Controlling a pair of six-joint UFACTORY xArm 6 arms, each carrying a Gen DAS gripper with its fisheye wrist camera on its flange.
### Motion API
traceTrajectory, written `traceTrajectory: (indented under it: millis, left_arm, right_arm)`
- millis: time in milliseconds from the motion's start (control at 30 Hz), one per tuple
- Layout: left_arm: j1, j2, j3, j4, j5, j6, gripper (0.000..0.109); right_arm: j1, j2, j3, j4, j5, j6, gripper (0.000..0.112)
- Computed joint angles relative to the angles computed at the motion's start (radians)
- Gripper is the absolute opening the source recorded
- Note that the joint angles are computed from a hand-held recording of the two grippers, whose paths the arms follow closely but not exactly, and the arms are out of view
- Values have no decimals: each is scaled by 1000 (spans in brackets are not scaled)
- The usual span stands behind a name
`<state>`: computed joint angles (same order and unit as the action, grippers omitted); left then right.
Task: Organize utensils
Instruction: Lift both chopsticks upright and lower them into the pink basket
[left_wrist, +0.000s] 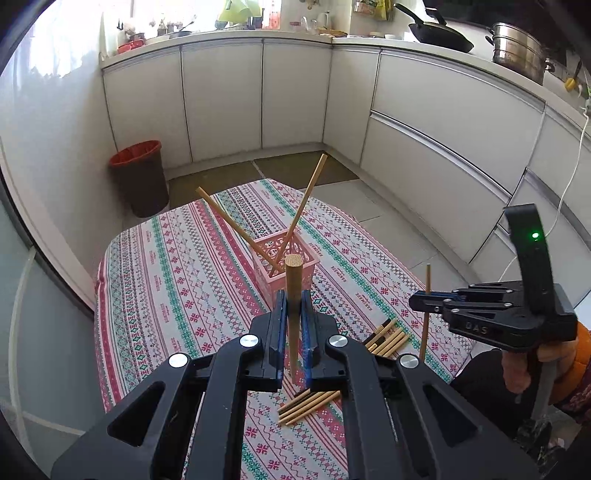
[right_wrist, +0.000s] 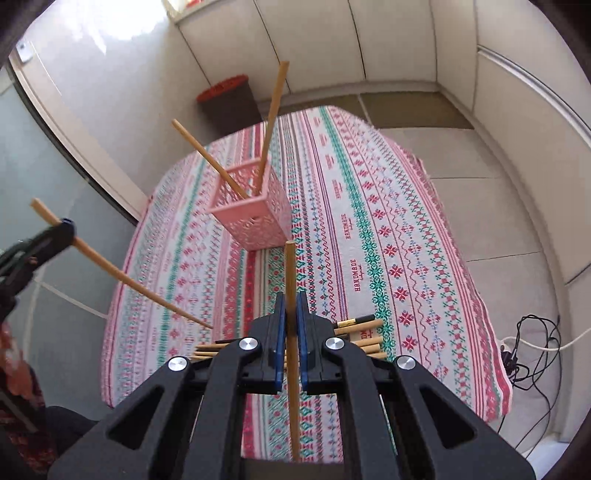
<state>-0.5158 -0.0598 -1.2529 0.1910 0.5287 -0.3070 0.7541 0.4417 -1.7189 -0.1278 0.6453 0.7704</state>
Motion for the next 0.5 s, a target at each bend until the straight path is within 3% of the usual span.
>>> traceTrajectory:
  millis: [233,500]
  left_arm:
    - [-2,-12,-36,26,-18,-51,7]
    - [14,60,-201,77,-47,-129,6]
  right_arm:
    - [4,-90,1,-63,-21,62,6]
    - [-10,8,-336,-183,64,77,6]
